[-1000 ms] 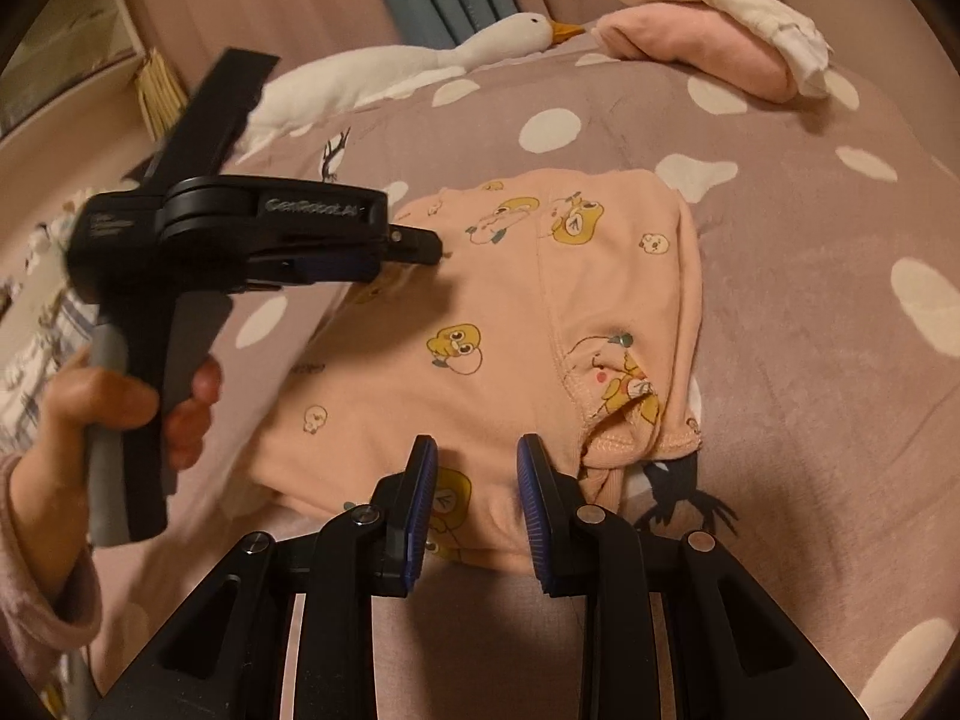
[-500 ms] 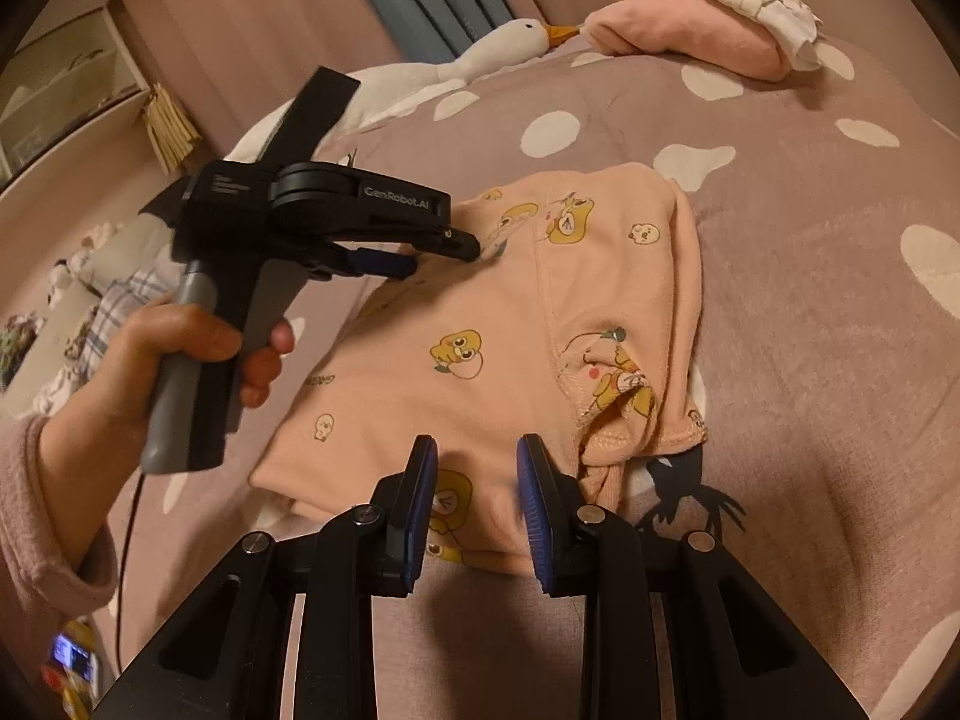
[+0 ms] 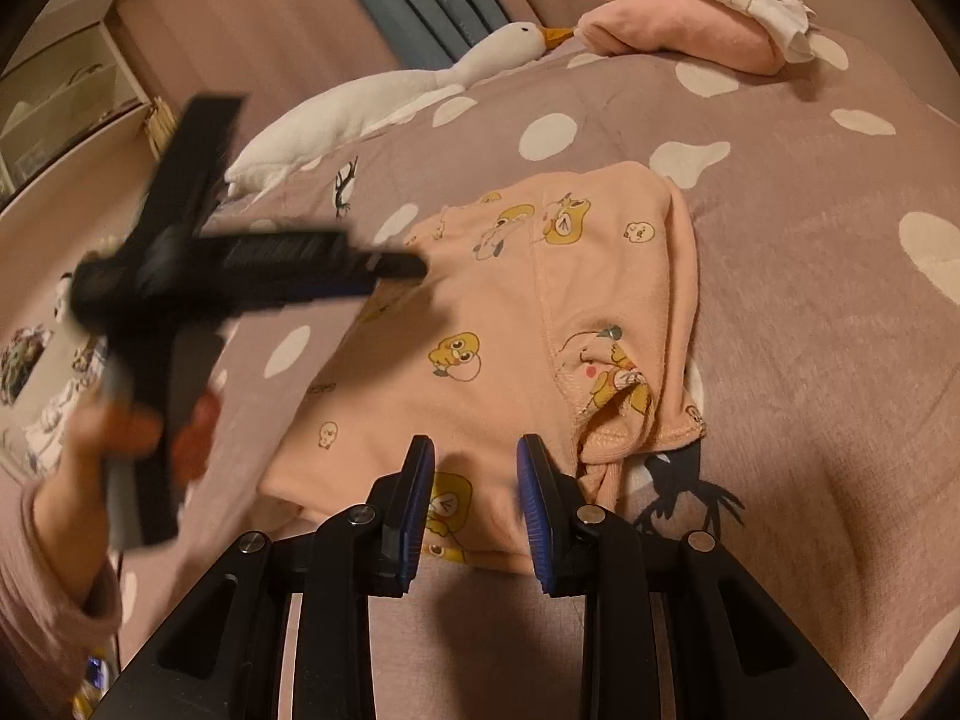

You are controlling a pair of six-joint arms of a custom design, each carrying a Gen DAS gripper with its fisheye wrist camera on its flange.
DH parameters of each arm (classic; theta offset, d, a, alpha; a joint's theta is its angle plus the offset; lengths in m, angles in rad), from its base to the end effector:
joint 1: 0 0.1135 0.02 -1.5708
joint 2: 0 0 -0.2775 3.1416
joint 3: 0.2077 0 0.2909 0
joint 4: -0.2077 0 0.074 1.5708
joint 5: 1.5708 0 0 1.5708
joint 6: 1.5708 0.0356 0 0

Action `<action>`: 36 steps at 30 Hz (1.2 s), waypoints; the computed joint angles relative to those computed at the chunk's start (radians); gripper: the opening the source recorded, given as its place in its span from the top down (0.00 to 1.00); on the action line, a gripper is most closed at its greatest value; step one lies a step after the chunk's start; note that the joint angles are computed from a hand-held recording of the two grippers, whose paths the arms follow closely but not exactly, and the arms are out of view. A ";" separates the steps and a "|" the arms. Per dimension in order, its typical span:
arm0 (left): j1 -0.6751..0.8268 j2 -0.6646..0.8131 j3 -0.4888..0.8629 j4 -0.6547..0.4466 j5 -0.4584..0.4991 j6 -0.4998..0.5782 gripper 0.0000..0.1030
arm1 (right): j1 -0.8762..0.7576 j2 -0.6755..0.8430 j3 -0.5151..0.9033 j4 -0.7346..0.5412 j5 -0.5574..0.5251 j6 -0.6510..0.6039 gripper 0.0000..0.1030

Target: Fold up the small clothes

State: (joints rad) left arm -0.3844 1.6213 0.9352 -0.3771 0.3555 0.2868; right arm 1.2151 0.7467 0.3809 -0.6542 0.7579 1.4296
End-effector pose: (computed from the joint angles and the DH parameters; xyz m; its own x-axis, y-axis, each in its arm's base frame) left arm 0.3147 -0.1407 0.1629 -0.6332 0.5422 -0.5523 0.7168 0.6800 -0.1542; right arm 0.0772 0.1376 0.1711 -0.5918 0.4719 -0.6536 0.2156 0.8739 0.4357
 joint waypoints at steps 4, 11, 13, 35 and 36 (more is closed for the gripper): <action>0.010 -0.123 -0.153 0.069 -0.021 0.053 0.46 | 0.051 0.024 0.029 -0.067 0.064 0.085 0.73; 0.012 -0.189 -0.245 0.078 -0.056 0.095 0.44 | 0.061 0.017 0.134 -0.249 0.175 0.140 0.73; 0.017 -0.189 -0.257 0.082 -0.057 0.102 0.44 | -0.006 0.024 0.156 -0.226 0.143 0.046 0.73; 0.053 -0.169 -0.261 0.047 -0.009 0.105 0.44 | -0.278 0.163 0.207 -0.123 -0.158 -0.235 0.73; 0.051 -0.170 -0.261 0.047 -0.012 0.103 0.44 | -0.277 0.181 0.210 -0.138 -0.168 -0.229 0.73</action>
